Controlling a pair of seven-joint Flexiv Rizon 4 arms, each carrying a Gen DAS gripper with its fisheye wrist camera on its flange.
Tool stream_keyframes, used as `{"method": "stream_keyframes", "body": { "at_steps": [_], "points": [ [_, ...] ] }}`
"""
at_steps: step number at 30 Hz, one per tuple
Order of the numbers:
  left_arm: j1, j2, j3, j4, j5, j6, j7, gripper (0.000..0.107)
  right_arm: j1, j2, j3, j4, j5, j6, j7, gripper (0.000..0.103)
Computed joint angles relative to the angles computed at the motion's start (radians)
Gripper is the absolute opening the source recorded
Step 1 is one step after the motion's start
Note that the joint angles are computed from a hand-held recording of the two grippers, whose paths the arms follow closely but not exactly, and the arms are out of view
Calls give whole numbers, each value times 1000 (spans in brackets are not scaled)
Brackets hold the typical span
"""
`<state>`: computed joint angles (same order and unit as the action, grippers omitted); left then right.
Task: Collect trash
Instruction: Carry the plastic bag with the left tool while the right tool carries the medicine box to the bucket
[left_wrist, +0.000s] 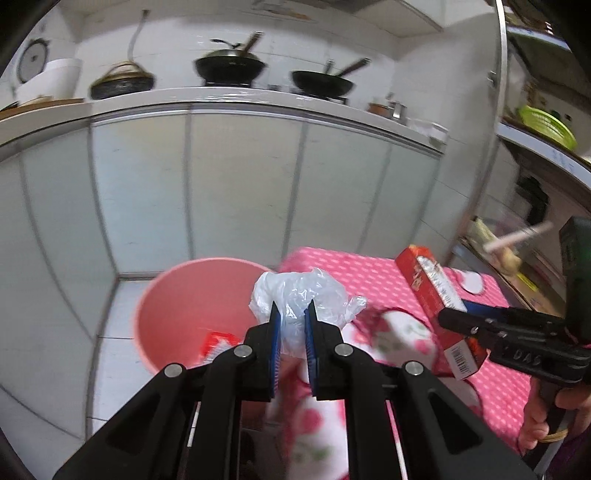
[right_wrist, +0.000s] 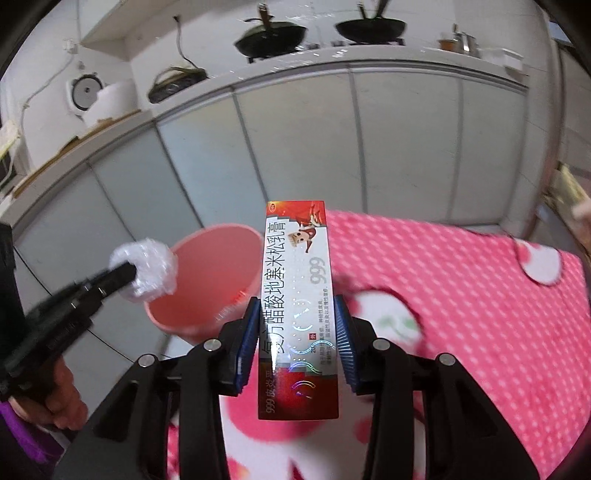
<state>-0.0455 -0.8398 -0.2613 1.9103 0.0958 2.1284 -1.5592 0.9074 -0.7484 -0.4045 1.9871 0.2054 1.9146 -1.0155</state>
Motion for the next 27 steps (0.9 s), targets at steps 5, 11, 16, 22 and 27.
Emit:
{"method": "stream_keyframes", "body": {
  "at_steps": [5, 11, 16, 22, 27],
  "points": [
    [-2, 0, 47, 1, -51, 26, -20, 11, -69, -50, 72, -138, -71, -26, 6, 40],
    [-12, -15, 87, -29, -99, 12, -4, 11, -140, -123, 149, -290, -178, -100, 36, 40],
    [-3, -40, 86, -67, -124, -26, 6, 11, -180, -169, 190, -370, -257, -148, 73, 40],
    [0, -66, 89, -100, -148, -63, 21, 11, -224, -213, 235, -442, -326, -194, 122, 40],
    [12, -89, 81, -122, -155, -93, 32, 11, -259, -243, 273, -485, -378, -235, 151, 40]
  ]
}}
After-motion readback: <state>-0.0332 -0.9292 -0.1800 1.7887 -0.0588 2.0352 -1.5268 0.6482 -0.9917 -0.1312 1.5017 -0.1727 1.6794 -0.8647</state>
